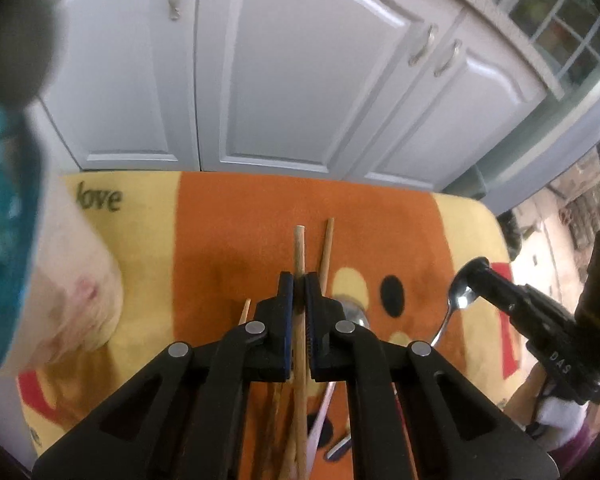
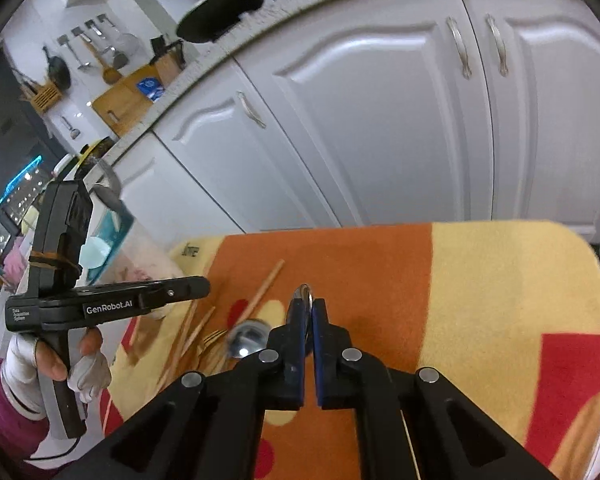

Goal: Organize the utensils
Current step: 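Carry the chopstick and spoon to the floral cup, dropping the spoon from the right gripper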

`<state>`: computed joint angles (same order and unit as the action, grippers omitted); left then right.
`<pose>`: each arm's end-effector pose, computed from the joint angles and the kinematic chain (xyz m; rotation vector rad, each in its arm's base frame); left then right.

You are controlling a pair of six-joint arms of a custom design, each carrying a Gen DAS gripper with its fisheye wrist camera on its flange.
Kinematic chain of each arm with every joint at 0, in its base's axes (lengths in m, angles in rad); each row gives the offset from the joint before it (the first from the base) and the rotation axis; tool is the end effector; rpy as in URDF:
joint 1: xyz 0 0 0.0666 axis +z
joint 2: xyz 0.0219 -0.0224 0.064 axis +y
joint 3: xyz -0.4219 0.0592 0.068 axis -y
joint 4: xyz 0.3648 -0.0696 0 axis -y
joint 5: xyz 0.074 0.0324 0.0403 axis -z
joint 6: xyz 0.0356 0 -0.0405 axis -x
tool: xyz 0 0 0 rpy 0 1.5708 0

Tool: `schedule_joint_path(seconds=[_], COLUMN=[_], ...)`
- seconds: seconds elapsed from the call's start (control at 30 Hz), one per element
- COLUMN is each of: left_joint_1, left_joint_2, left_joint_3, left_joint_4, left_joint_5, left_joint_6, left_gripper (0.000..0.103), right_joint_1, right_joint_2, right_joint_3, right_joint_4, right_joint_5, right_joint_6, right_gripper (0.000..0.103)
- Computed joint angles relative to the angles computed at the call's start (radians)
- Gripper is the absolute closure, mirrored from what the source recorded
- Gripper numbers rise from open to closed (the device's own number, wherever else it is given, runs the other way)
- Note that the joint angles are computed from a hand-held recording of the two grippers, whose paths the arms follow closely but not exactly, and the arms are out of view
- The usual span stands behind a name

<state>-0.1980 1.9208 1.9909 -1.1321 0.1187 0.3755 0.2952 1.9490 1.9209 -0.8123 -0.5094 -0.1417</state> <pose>0.6339 -0.1319 0.4336 -0.1952 2.6585 -0.3479 0.6413 0.2127 0.4089 -0.4250 2.3903 0.8142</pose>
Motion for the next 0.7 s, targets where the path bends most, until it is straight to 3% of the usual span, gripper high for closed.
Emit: schedule_joint_path(seconds=[0.17, 0.37, 0.7], left_joint_1=[0.004, 0.015, 0.103], left_joint_2=[-0.12, -0.226, -0.332], left_joint_3=[-0.099, -0.164, -0.169], left_joint_4=[0.077, 0.117, 0.125], left_joint_5=[0.035, 0.033, 0.074], left_joint_6=[0.01, 0.001, 0.0], left_gripper=[0.099, 0.099, 0.099], right_joint_1=[0.016, 0.039, 0.064], right_joint_2=[-0.077, -0.148, -0.176], right_joint_3=[-0.048, -0.063, 0.002], right_joint_4=[0.027, 0.031, 0.02], right_joint_5=[0.026, 0.084, 0.097], right_joint_6=[0.024, 0.089, 0.088], right_gripper=[0.101, 0.101, 0.101])
